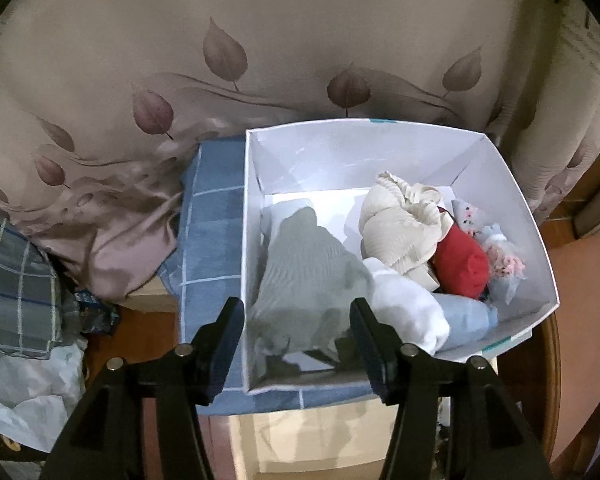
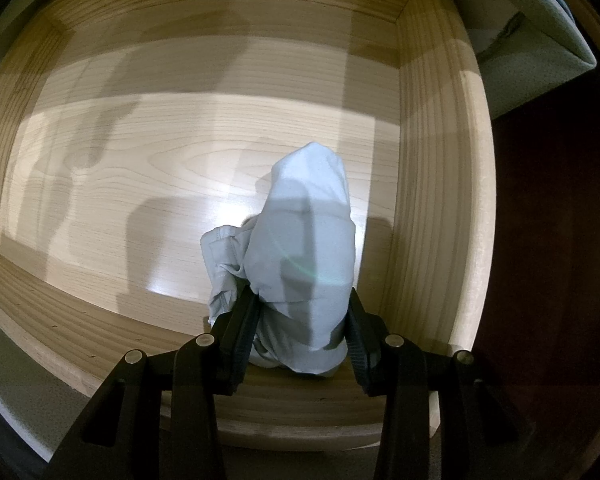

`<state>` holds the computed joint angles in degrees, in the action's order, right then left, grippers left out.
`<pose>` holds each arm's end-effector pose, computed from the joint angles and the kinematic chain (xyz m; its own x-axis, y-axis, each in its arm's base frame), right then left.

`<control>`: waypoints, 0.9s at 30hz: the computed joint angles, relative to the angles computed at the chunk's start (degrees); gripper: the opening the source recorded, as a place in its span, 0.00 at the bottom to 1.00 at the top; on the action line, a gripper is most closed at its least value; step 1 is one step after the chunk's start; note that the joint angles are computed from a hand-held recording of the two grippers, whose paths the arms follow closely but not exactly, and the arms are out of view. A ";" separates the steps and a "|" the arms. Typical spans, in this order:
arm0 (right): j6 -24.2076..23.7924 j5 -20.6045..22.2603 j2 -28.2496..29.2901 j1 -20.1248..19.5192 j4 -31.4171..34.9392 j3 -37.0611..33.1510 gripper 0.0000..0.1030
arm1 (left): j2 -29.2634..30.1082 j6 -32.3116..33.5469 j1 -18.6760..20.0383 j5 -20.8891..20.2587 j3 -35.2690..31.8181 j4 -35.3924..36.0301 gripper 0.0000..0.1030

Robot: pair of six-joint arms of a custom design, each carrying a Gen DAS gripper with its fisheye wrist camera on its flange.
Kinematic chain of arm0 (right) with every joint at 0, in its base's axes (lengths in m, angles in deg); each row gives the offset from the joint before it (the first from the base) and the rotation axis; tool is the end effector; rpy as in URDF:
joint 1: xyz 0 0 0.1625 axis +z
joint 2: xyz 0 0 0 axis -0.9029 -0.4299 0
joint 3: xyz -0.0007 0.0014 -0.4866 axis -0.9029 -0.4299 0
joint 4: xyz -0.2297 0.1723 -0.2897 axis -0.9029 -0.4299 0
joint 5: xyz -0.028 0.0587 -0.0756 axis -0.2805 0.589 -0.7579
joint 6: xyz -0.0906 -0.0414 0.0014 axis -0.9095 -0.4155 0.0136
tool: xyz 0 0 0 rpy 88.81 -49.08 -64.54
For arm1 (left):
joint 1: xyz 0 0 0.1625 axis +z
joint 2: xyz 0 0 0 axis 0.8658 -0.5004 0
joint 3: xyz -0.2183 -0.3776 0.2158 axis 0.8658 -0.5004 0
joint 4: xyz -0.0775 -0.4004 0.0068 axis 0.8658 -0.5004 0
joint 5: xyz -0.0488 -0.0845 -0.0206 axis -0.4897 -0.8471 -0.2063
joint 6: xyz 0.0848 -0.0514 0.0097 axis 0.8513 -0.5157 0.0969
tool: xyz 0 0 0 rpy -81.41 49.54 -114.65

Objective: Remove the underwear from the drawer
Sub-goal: 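Open the left tool to release the grey sock into the box, then move the left tool back over the empty drawer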

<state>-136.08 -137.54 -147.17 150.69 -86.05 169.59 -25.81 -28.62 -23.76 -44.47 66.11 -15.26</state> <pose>0.0276 -0.5037 0.1655 -0.5146 -0.5429 0.6637 -0.4443 0.8308 0.3352 -0.3912 -0.5479 0.1927 -0.6351 -0.3399 -0.6936 0.1118 0.8481 -0.5179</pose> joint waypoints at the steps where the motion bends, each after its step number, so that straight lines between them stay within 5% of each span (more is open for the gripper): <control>1: -0.03 -0.03 0.01 0.00 0.03 -0.02 0.37 | -0.06 -0.68 -0.47 0.17 -0.25 1.49 0.55; 5: -0.03 -0.04 0.00 -0.01 0.21 -0.13 0.37 | -0.52 -4.16 -3.02 0.89 -0.48 7.06 0.55; 9: 0.21 -0.15 -0.25 -0.02 1.24 -0.67 0.37 | -2.64 -6.95 -5.48 -0.01 3.46 5.44 0.55; 19: 0.41 -0.23 -0.22 -0.02 1.71 -1.00 0.38 | -5.25 -13.35 -8.96 -7.26 19.41 -8.39 0.55; 27: 0.33 -0.19 -0.17 -0.06 1.62 -1.00 0.38 | -1.49 -18.68 -8.84 -10.92 27.82 -20.57 0.55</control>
<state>-135.75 -137.73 -147.35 150.62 -84.43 168.59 -27.31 -47.30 -32.60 -55.39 93.92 -35.83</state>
